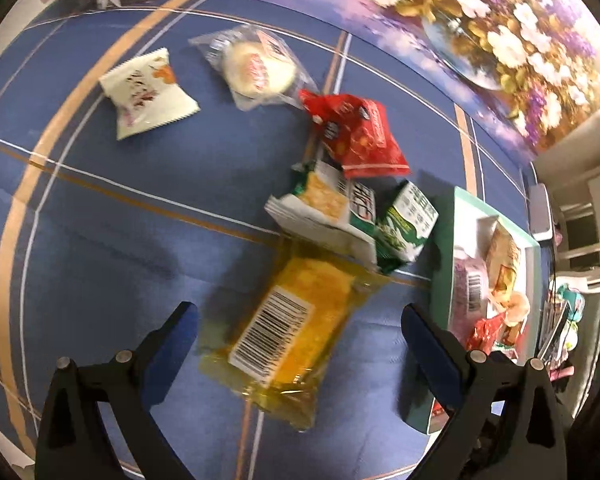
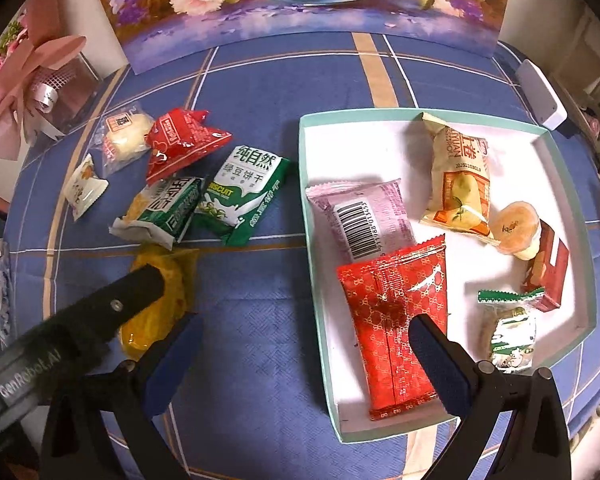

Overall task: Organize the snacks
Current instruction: 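Move the left tool to the yellow translucent cake pack while the right tool approaches the green corn pack, then grasp the yellow cake pack with the left tool while the right tool grasps the green corn pack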

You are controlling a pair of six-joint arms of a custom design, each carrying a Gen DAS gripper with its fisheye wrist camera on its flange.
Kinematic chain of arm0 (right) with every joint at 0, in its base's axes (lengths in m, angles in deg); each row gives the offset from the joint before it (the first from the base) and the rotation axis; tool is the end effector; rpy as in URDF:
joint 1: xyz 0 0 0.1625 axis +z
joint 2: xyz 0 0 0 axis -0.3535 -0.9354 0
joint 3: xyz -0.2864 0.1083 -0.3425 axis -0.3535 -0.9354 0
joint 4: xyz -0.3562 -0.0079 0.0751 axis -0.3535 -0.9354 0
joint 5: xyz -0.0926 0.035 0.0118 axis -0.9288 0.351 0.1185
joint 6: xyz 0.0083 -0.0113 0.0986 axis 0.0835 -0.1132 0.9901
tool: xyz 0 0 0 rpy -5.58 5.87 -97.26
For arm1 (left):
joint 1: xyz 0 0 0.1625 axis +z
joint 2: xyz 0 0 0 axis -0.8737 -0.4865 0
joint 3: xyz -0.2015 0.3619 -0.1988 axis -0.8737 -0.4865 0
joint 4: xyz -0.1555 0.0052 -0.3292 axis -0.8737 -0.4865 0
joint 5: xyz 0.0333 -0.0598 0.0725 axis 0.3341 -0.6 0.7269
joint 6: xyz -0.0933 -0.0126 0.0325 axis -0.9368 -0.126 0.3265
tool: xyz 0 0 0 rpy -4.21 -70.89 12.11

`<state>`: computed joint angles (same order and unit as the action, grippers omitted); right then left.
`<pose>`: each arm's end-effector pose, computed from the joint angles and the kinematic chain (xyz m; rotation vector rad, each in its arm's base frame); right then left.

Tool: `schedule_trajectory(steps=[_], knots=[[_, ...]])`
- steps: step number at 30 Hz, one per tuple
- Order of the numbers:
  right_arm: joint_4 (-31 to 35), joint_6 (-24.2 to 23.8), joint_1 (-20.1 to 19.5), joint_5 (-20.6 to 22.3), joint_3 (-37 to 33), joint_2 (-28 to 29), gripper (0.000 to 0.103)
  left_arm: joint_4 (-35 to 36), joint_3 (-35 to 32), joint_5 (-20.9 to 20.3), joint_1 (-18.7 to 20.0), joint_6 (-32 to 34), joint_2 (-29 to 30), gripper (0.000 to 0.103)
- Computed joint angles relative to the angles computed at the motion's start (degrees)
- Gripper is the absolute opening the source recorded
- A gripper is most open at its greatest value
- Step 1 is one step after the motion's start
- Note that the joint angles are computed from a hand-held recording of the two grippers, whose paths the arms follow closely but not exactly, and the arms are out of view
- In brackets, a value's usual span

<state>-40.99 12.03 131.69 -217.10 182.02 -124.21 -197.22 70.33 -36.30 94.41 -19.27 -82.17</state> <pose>0.2189 -0.3829 0.2779 -0.0259 -2.4073 0.1700 -0.2924 -0.4047 0.1241 -0.1764 2.6450 -0.3361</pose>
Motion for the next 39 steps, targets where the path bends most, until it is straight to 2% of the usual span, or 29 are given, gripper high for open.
schedule_trajectory(steps=[7,8,10,12,18,29,39], knots=[[1.10,0.41,-0.34,-0.50,-0.07,0.48,0.103,-1.53,0.14,-1.88,0.80,-0.24,1.16,0.088],[1.30,0.42,-0.35,-0.69,-0.13,0.54,0.103,-1.99,0.49,-2.07,0.77,-0.35,1.02,0.084],[1.29,0.67,-0.15,-0.85,-0.16,0.80,0.103,-2.20,1.01,-2.32,0.76,-0.69,0.54,0.069],[0.79,0.69,-0.19,-0.70,-0.09,0.93,0.103,-1.56,1.19,-2.28,0.78,-1.14,0.27,0.063],[0.99,0.97,-0.19,-0.81,-0.41,0.85,0.103,-1.60,2.60,-1.53,0.62,-2.30,-1.47,0.058],[-0.45,0.65,-0.05,-0.74,-0.02,1.40,0.103,-2.77,7.41,0.89,1.71,-8.58,-8.04,0.057],[-10.24,-3.80,1.28,2.36,-0.75,3.77,0.103,0.98,8.84,6.19,1.90,-14.58,-12.55,0.056]])
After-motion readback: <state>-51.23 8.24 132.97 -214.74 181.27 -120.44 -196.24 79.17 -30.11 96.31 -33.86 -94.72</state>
